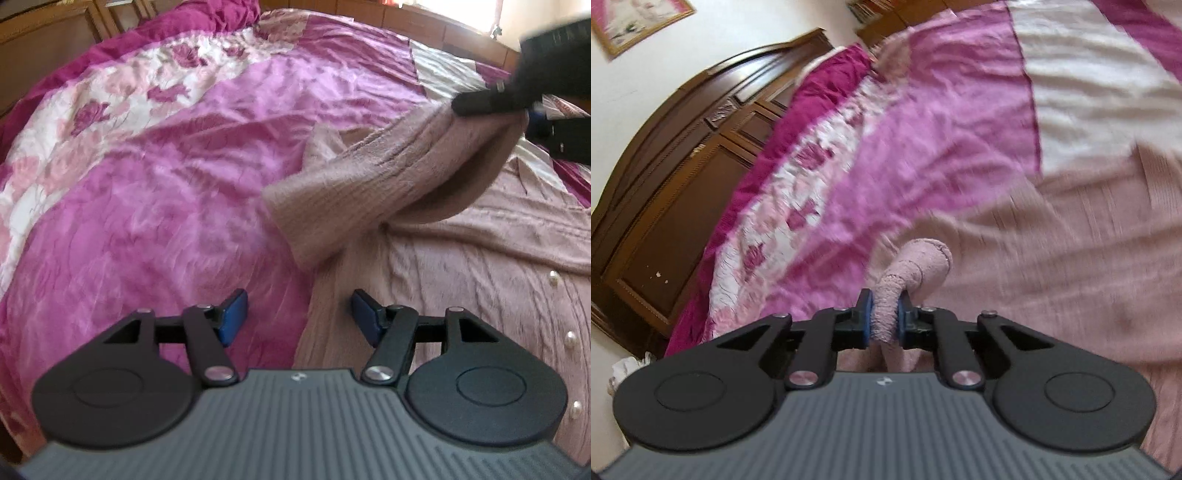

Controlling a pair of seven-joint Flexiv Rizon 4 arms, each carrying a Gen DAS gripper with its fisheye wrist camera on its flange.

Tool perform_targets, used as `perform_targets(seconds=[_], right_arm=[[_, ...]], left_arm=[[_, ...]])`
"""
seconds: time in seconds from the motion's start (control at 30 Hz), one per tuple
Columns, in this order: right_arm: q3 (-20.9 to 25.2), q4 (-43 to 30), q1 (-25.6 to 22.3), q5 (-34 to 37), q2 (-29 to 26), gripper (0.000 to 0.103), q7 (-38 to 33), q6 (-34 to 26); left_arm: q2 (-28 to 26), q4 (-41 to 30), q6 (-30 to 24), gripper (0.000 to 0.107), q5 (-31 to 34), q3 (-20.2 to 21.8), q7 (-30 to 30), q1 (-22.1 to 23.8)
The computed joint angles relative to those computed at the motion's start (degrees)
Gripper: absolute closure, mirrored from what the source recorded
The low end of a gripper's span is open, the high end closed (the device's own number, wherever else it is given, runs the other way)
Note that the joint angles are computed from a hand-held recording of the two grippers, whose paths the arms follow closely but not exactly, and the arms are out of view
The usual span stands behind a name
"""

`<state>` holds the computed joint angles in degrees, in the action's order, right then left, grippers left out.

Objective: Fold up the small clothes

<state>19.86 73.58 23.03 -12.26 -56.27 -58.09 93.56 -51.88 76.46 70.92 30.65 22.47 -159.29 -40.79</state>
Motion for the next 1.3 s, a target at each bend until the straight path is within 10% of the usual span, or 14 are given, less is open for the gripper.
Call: perform_targets(seconds=[0.97, 1.3], right_arm=[[-25.50, 12.29, 10.24, 2.52, 1.84, 0.087, 8.92, 4.98], [-31.84, 17.96, 15.83, 5.73, 3.51, 0.044, 11.06, 9.28]], left_arm=[[-5.23, -9.25, -5.44, 0.040, 1.35, -0.19, -2.33, 2.13], [-3.22, -7.08, -5.46, 0.040, 2.14, -1.64, -1.54, 2.34]])
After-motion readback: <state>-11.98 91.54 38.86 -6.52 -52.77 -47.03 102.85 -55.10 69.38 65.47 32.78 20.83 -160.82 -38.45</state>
